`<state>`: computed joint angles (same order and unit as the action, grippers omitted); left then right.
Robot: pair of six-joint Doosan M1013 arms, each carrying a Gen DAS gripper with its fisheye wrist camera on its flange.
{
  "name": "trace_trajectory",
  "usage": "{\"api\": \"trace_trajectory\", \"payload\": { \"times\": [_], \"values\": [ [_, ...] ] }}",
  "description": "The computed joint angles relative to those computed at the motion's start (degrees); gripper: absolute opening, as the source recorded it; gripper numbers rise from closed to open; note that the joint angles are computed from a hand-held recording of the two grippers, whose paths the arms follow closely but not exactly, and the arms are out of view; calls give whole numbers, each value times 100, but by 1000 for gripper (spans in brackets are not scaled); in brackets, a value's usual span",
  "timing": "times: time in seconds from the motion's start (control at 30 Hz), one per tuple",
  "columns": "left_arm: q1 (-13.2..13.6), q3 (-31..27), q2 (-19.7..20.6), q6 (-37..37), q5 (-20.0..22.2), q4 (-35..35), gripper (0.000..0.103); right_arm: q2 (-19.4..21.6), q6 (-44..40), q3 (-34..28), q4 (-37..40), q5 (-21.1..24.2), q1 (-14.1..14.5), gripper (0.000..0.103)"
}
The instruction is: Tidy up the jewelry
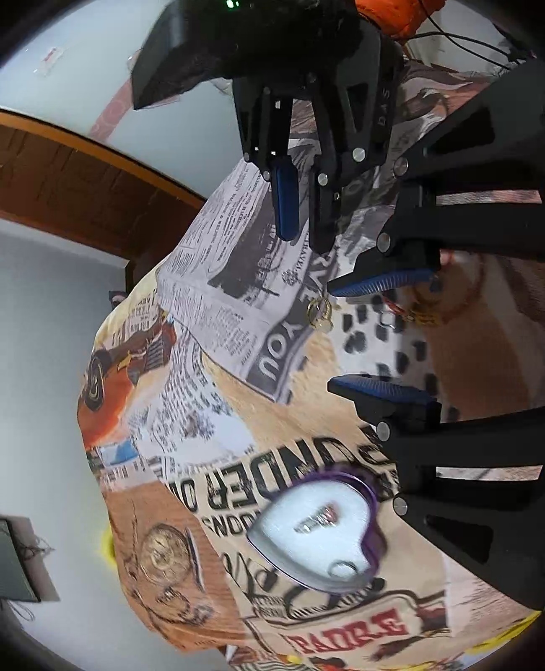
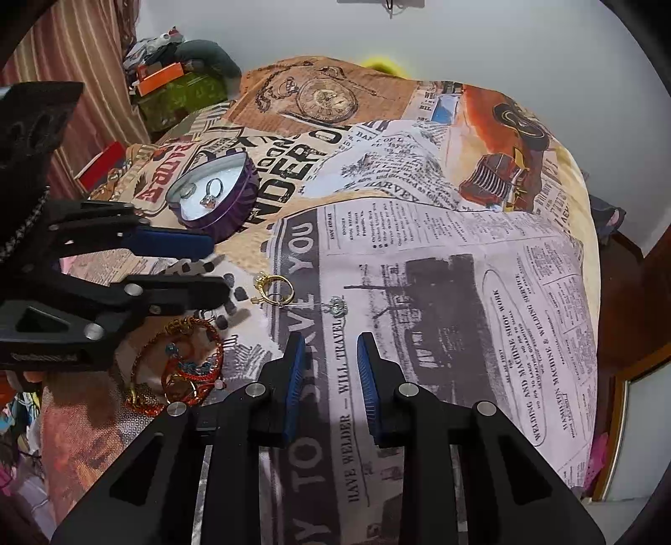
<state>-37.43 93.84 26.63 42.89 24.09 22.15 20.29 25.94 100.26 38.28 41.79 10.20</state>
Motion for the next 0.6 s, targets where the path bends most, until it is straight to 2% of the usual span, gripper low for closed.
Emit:
{"api": "trace_trajectory", "payload": {
  "times": [0.17, 0.4, 0.5, 0.6],
  "values": [
    [-17, -221, 142, 401, 203, -120, 38, 2, -42, -32, 165, -34, -74, 23],
    [17, -88, 54, -325, 131, 408, 38, 162, -45, -214, 256, 117, -38, 23],
    [82, -61, 49, -120, 58, 87, 38, 247, 28, -280, 257, 68, 19, 23],
    [103, -140, 102, 219, 126, -194, 37, 357, 30, -369, 234, 285, 21, 23]
  ]
}}
